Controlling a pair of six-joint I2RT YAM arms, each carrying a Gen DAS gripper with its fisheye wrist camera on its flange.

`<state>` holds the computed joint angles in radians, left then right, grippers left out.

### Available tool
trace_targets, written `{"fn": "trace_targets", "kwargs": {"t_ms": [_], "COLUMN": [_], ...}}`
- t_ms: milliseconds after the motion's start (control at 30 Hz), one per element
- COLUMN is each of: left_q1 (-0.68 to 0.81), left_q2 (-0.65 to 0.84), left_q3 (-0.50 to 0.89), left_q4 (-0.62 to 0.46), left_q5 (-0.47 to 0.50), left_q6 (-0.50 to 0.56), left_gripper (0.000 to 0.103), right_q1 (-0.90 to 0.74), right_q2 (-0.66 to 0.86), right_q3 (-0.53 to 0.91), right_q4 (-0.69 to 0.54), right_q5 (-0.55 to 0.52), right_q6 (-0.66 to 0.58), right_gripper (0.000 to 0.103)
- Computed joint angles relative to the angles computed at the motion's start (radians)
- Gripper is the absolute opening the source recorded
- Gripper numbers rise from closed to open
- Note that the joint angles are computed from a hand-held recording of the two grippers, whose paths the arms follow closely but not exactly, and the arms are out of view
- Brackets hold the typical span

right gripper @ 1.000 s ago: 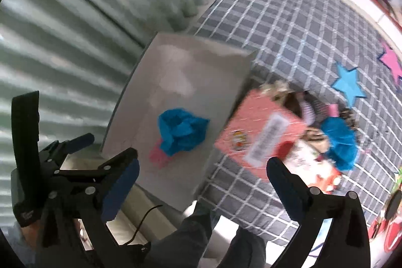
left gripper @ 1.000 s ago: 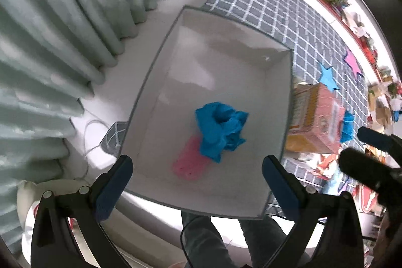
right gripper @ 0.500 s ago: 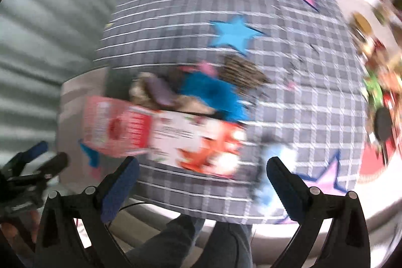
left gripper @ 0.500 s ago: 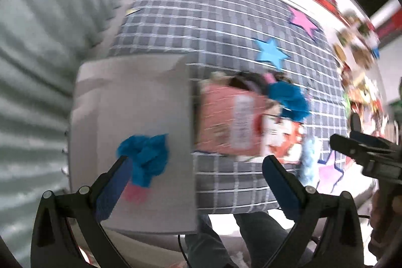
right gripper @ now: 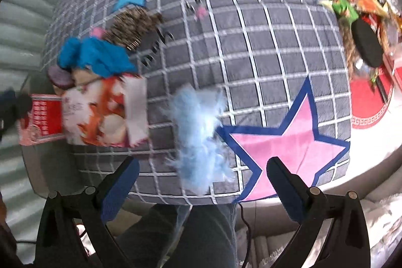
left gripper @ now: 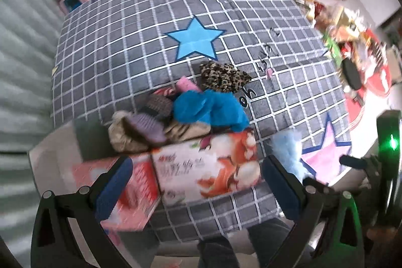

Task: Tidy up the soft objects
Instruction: 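Grasp the light-blue fluffy duster with the right tool while the left tool grasps another blue cloth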

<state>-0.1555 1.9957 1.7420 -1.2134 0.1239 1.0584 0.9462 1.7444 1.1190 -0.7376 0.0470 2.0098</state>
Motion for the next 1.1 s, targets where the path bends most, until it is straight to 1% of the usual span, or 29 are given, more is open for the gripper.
{"fn": "trace_targets", "kwargs": {"t_ms": [133,200,267,333,433,533,600,667,700,733,767,800,833,867,900,967,1000,1067,1100], "left_q1": [-0.092,-0.126,-0.159,-0.186,-0.216,-0.239,-0.251,-0.261,-0.265,-0.271,-0.273,-0.276,-0.278,-0.276,-0.272,-0.262,-0.253,-0.234,-0.222], "left_q2": [-0.023,-0.019,-0.008,0.011,0.046,0.046,0.054,0.058,0.059,0.062,0.063,0.07,0.077,0.083,0.089,0.104,0.114,0.113,0.11], "left_q3": [-0.124,-0.162,-0.186,-0.208,-0.216,-0.259,-0.272,-0.287,-0.296,-0.306,-0.307,-0.305,-0.294,-0.285,-0.274,-0.231,-0.205,-0.17,-0.149], "left_q4": [0.145,0.203,0.237,0.276,0.307,0.377,0.394,0.411,0.421,0.436,0.437,0.437,0.429,0.422,0.415,0.375,0.354,0.318,0.292], "left_q5": [-0.091,-0.129,-0.162,-0.203,-0.258,-0.296,-0.314,-0.332,-0.341,-0.352,-0.358,-0.369,-0.378,-0.378,-0.376,-0.356,-0.34,-0.299,-0.269], "left_q6": [-0.047,-0.066,-0.084,-0.106,-0.149,-0.156,-0.148,-0.145,-0.144,-0.143,-0.143,-0.146,-0.152,-0.158,-0.162,-0.177,-0.177,-0.175,-0.173], "left_gripper": [0.103,0.103,0.103,0.103,0.103,0.103,0.1,0.094,0.094,0.09,0.082,0.077,0.069,0.062,0.06,0.047,0.043,0.03,0.028], "right_q1": [-0.005,-0.014,-0.022,-0.031,-0.05,-0.06,-0.07,-0.076,-0.074,-0.073,-0.072,-0.071,-0.069,-0.066,-0.059,-0.063,-0.067,-0.072,-0.072], "right_q2": [0.032,0.055,0.084,0.11,0.138,0.161,0.183,0.207,0.221,0.236,0.248,0.26,0.271,0.283,0.28,0.272,0.26,0.245,0.23], "right_q3": [-0.08,-0.097,-0.106,-0.108,-0.124,-0.135,-0.135,-0.125,-0.118,-0.107,-0.098,-0.083,-0.064,-0.043,-0.04,-0.049,-0.067,-0.093,-0.11], "right_q4": [0.156,0.21,0.255,0.275,0.321,0.357,0.377,0.389,0.393,0.39,0.389,0.373,0.345,0.323,0.306,0.315,0.332,0.359,0.363], "right_q5": [-0.03,-0.047,-0.055,-0.061,-0.072,-0.082,-0.093,-0.099,-0.104,-0.108,-0.115,-0.119,-0.119,-0.112,-0.096,-0.079,-0.078,-0.077,-0.073], "right_q6": [-0.022,-0.045,-0.069,-0.084,-0.103,-0.127,-0.154,-0.18,-0.185,-0.189,-0.196,-0.199,-0.205,-0.206,-0.199,-0.192,-0.184,-0.174,-0.17], "right_gripper": [0.102,0.102,0.102,0.102,0.102,0.102,0.102,0.102,0.1,0.097,0.088,0.081,0.078,0.066,0.052,0.039,0.038,0.038,0.038]}}
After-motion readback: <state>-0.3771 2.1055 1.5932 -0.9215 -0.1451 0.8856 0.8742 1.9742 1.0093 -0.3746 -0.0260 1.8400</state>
